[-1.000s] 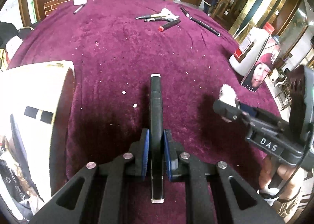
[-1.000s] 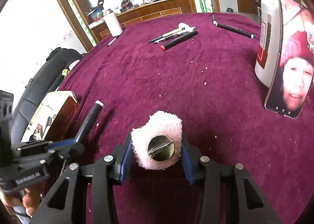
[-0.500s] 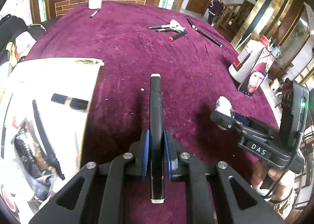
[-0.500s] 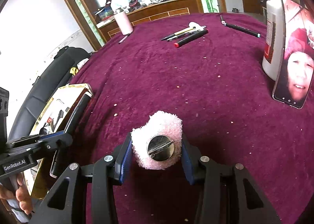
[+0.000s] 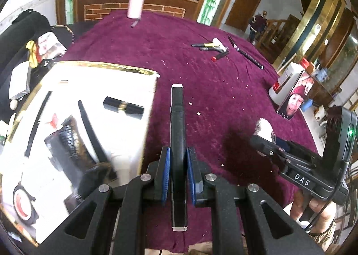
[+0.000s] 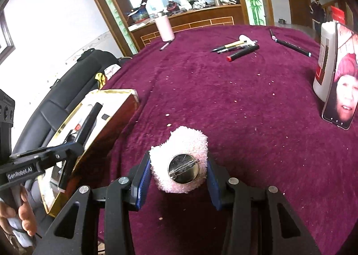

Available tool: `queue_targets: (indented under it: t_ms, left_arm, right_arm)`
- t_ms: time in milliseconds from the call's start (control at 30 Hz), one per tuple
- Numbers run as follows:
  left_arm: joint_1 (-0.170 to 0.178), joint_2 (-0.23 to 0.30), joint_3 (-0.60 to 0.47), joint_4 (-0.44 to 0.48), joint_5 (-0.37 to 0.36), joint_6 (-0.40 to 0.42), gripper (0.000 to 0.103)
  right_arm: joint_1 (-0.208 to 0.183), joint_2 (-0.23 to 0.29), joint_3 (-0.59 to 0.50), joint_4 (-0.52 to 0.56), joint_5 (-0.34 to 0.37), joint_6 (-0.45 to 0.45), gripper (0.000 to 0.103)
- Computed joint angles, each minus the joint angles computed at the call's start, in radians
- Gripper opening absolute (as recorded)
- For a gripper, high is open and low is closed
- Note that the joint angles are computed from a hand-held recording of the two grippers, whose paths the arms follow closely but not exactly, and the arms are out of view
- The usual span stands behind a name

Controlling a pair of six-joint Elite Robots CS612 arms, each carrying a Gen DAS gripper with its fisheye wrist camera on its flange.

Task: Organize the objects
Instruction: 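Carry the pen with the left tool while the right tool carries the powder puff toward the tray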

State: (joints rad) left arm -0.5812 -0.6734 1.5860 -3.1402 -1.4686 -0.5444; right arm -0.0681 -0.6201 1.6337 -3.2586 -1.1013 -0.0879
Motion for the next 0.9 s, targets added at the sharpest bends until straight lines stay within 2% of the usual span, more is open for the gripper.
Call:
queue_targets:
  t_ms: [267, 400, 567, 800, 900]
  left_arm:
    - [0.007, -0.059, 0.095, -0.071, 0.097, -0.039, 0.014]
    - [0.019, -0.074, 0.118, -0.078, 0.126, -0.067, 0.014]
    - [0.035, -0.071, 0.118, -0.085, 0.138, -0.109, 0.014]
    - [0.055, -0.061, 0.096, -0.062, 0.119, -0.138, 0.014]
    - [0.063, -0.047, 0.075, -0.035, 0.088, -0.142, 0.014]
  right_arm:
    - [0.009, -0.014, 0.036, -0.07, 0.045, -0.001, 0.049]
    - [0.021, -0.012, 0.032, -0.038, 0.062, -0.028, 0.049]
    - [0.029, -0.007, 0.018, 0.002, 0.057, -0.061, 0.049]
    - [0.024, 0.004, -0.001, 0.012, 0.053, -0.036, 0.049]
    - [0.026, 0.006, -0.008, 0.025, 0.054, -0.035, 0.049]
